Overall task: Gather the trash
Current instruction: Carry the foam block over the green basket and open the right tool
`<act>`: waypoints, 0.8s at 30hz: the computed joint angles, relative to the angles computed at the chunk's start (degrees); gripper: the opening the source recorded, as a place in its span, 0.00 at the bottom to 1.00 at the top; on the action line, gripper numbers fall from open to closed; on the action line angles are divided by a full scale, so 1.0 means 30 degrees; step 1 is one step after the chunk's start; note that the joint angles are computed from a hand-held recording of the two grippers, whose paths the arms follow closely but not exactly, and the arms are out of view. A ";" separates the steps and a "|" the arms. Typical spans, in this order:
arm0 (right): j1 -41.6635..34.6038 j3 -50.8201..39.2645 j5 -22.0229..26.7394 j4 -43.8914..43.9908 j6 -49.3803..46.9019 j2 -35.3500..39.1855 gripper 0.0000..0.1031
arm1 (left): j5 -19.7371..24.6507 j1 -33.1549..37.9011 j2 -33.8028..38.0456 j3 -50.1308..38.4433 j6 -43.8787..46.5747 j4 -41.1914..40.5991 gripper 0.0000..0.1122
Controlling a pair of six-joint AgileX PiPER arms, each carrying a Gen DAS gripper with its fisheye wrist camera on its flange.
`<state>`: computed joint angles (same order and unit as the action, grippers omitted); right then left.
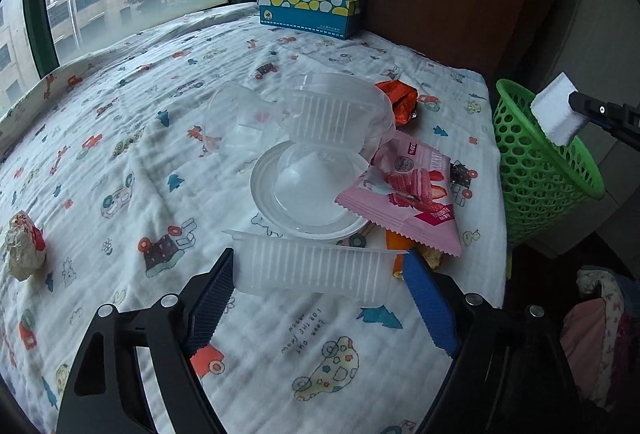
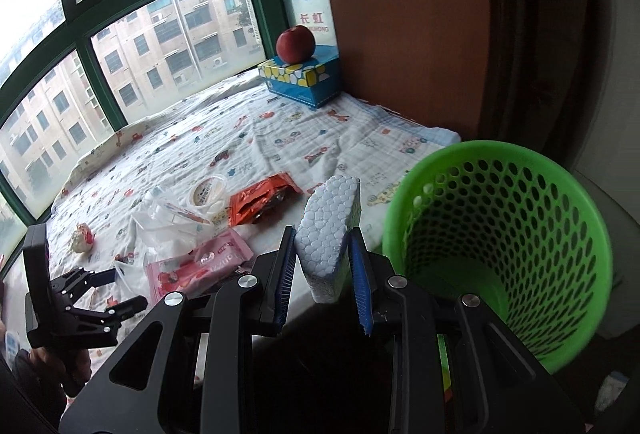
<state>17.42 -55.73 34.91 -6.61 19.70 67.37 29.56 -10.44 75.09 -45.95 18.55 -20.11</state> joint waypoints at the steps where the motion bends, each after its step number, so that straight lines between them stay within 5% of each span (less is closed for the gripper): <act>1: -0.0142 0.0073 0.0007 0.0070 -0.0106 -0.0126 0.26 | 0.0337 0.0211 -0.0308 -0.0025 -0.0105 -0.0014 0.71; 13: -0.2465 0.1223 0.0365 0.0473 -0.1283 -0.1687 0.26 | 0.3280 -0.0298 -0.3330 -0.2417 -0.2633 0.1806 0.71; 24: -0.6301 0.1970 0.0519 0.3650 -0.5967 -0.2030 0.27 | 0.3531 -0.5645 0.0358 -0.8271 -0.7000 0.4476 0.71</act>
